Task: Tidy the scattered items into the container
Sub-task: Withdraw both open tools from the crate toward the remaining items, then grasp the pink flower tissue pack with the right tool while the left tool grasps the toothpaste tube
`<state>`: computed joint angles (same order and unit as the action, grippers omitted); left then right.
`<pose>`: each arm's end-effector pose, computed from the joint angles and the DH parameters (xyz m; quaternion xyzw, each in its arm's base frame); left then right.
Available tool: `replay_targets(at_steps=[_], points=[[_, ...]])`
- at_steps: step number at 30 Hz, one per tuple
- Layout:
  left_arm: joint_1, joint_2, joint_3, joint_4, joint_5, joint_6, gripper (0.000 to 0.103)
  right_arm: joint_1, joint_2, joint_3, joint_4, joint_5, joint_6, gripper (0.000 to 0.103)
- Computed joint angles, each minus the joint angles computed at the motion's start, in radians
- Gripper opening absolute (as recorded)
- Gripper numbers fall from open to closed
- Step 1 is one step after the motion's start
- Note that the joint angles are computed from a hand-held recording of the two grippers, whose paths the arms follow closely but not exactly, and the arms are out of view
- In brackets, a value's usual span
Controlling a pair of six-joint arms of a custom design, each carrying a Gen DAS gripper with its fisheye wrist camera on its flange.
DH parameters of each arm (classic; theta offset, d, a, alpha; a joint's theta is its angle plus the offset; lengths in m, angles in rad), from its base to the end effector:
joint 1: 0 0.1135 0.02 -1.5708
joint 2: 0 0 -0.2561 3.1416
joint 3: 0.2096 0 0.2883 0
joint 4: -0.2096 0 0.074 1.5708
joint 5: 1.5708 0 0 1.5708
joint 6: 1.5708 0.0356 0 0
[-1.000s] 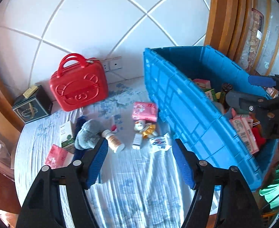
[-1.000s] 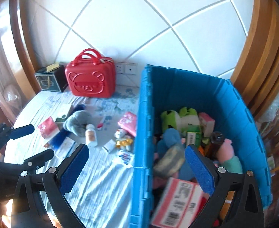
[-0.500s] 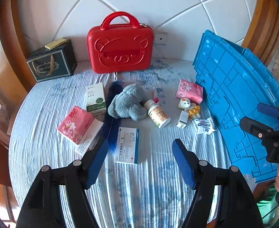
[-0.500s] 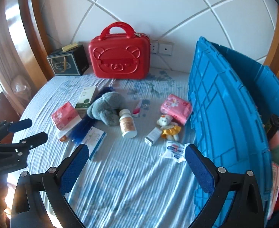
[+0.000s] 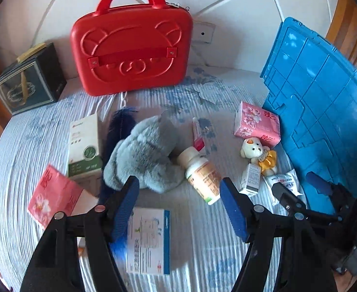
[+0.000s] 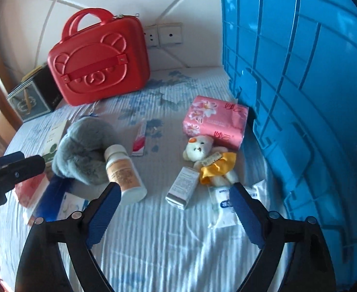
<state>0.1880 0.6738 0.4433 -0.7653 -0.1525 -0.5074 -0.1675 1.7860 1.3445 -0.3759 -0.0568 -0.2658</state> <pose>0.1635 0.0366 0.1756 -0.3461 0.8916 0.0272 0.2908 0.4245 -0.0697 0.2175 -0.0561 0.9279 -0.0533 0.3648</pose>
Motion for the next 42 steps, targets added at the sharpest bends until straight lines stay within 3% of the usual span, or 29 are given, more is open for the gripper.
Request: replay_targets(at_steps=[1,3,5,9,11,13,15,19,21,25,28,31,33,35,36,37,38,41,42], points=[[0.032,0.105,0.015,0.089,0.027,0.043,0.054,0.000,0.034,0.003,0.046,0.013,0.028,0.070],[0.086,0.339,0.065,0.252,0.087,0.113,0.037,-0.005,0.120,0.045,0.106,0.050,0.105,0.067],[0.107,0.564,0.139,0.378,0.109,0.163,0.030,-0.013,0.216,0.112,0.147,0.091,0.171,0.065],[0.113,0.890,0.289,0.547,0.167,0.215,0.029,-0.027,0.353,0.219,0.246,0.140,0.283,0.065],[0.099,1.017,0.371,0.578,0.180,0.225,0.029,-0.032,0.392,0.250,0.299,0.159,0.296,0.068],[0.084,1.123,0.452,0.587,0.183,0.221,0.029,-0.034,0.409,0.248,0.380,0.198,0.269,0.092],[0.070,1.209,0.527,0.594,0.174,0.219,0.029,-0.037,0.431,0.258,0.443,0.243,0.229,0.101],[0.056,1.340,0.650,0.572,0.222,0.230,0.029,-0.054,0.528,0.408,0.379,0.163,0.147,0.102],[0.046,1.365,0.683,0.554,0.259,0.264,0.029,-0.064,0.573,0.490,0.324,0.097,0.114,0.101],[0.005,1.350,0.668,0.527,0.205,0.344,0.018,-0.066,0.605,0.548,0.236,0.002,-0.002,0.079],[0.000,1.306,0.608,0.530,0.200,0.358,0.014,-0.060,0.571,0.491,0.241,-0.056,-0.105,0.060],[0.014,1.242,0.530,0.517,0.206,0.345,0.013,-0.047,0.532,0.434,0.232,-0.093,-0.194,0.057],[0.032,1.177,0.461,0.504,0.218,0.333,0.013,-0.051,0.515,0.434,0.160,-0.151,-0.202,0.057],[0.053,1.098,0.384,0.515,0.198,0.315,0.015,-0.049,0.467,0.373,0.181,-0.163,-0.201,0.060],[0.067,1.066,0.357,0.518,0.190,0.306,0.017,-0.044,0.444,0.335,0.227,-0.136,-0.192,0.073],[0.081,1.041,0.339,0.521,0.186,0.296,0.018,-0.039,0.435,0.318,0.266,-0.109,-0.176,0.097],[0.092,1.024,0.329,0.525,0.184,0.288,0.023,-0.036,0.433,0.313,0.300,-0.081,-0.157,0.103],[0.107,0.986,0.308,0.550,0.156,0.263,0.047,-0.020,0.471,0.355,0.350,-0.008,-0.125,0.102],[0.110,0.981,0.307,0.560,0.137,0.256,0.049,-0.013,0.500,0.397,0.334,0.007,-0.117,0.102]])
